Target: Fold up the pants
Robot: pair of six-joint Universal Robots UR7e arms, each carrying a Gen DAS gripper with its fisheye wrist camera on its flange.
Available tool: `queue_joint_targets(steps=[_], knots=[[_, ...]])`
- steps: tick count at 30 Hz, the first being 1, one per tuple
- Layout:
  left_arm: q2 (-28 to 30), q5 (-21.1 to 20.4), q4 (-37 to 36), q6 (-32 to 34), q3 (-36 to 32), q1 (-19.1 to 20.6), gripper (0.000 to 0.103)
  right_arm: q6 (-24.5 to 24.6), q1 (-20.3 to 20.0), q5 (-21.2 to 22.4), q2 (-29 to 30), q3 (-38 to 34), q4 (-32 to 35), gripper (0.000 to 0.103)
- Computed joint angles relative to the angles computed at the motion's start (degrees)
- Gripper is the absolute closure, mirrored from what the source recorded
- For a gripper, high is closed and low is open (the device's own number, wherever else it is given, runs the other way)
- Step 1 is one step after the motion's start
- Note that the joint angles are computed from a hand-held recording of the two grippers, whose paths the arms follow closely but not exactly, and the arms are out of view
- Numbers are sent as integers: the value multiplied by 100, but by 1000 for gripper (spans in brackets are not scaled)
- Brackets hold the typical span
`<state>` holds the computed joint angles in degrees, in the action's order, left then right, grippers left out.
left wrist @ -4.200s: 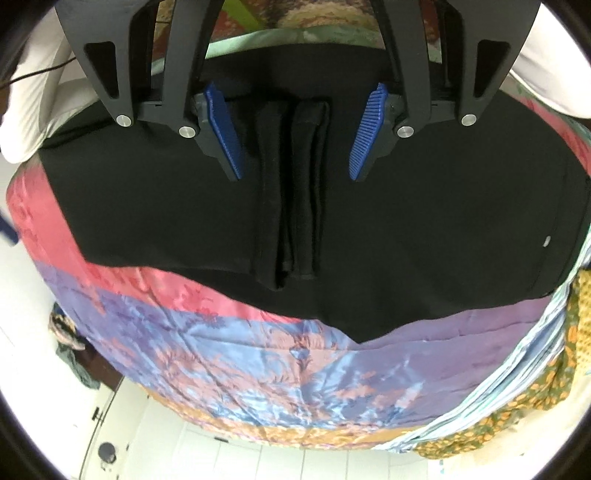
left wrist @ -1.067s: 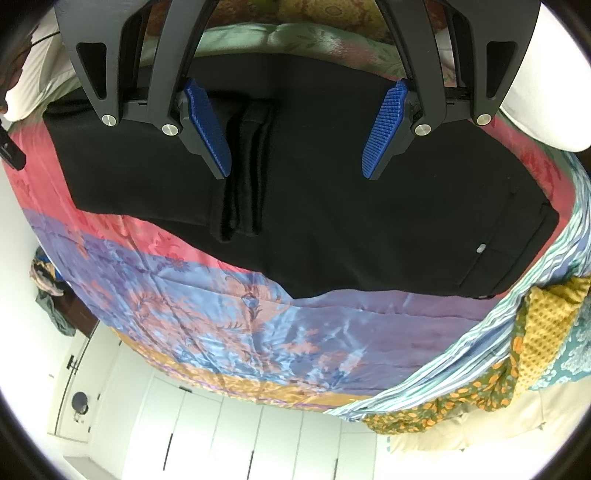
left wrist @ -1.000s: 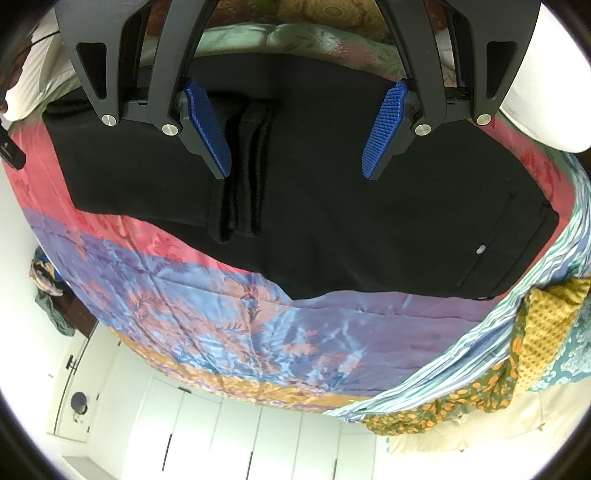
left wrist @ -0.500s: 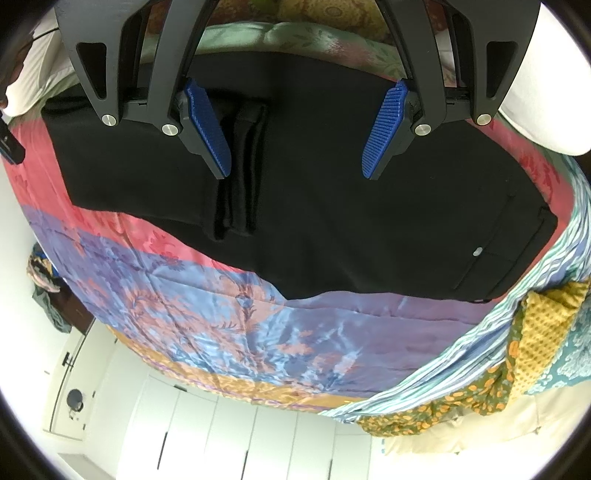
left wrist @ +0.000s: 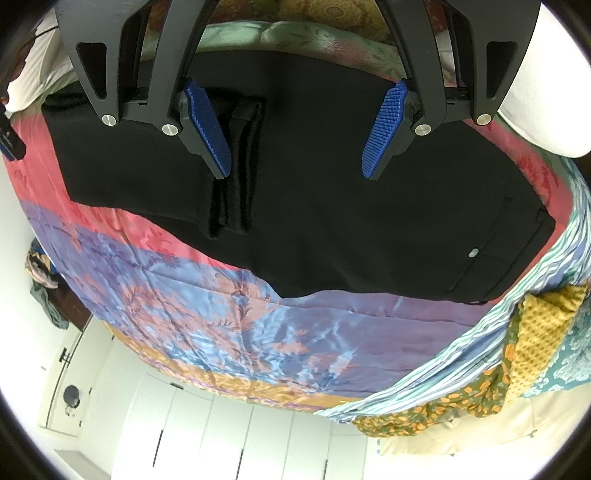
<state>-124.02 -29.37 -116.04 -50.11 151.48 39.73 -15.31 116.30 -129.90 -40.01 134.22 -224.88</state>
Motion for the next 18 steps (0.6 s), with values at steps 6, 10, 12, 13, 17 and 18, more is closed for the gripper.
queue_joint_targets(steps=[6, 10, 12, 13, 17, 18], knots=[[3, 32, 26, -51, -6, -4, 28, -28, 9, -6, 30, -6, -72, 1], [-16, 56, 64, -85, -5, -18, 28, -50, -4, 6, 32, 3, -105, 1], [-34, 67, 95, -110, -4, -24, 28, -42, -2, -1, 27, 5, -94, 1], [-41, 66, 110, -118, -7, -26, 28, -40, 0, -2, 25, 7, -97, 1], [-47, 85, 111, -141, -4, -33, 28, -60, -4, 7, 19, 9, -97, 1], [-54, 88, 123, -151, -2, -38, 27, -62, -3, 7, 10, 9, -87, 1]])
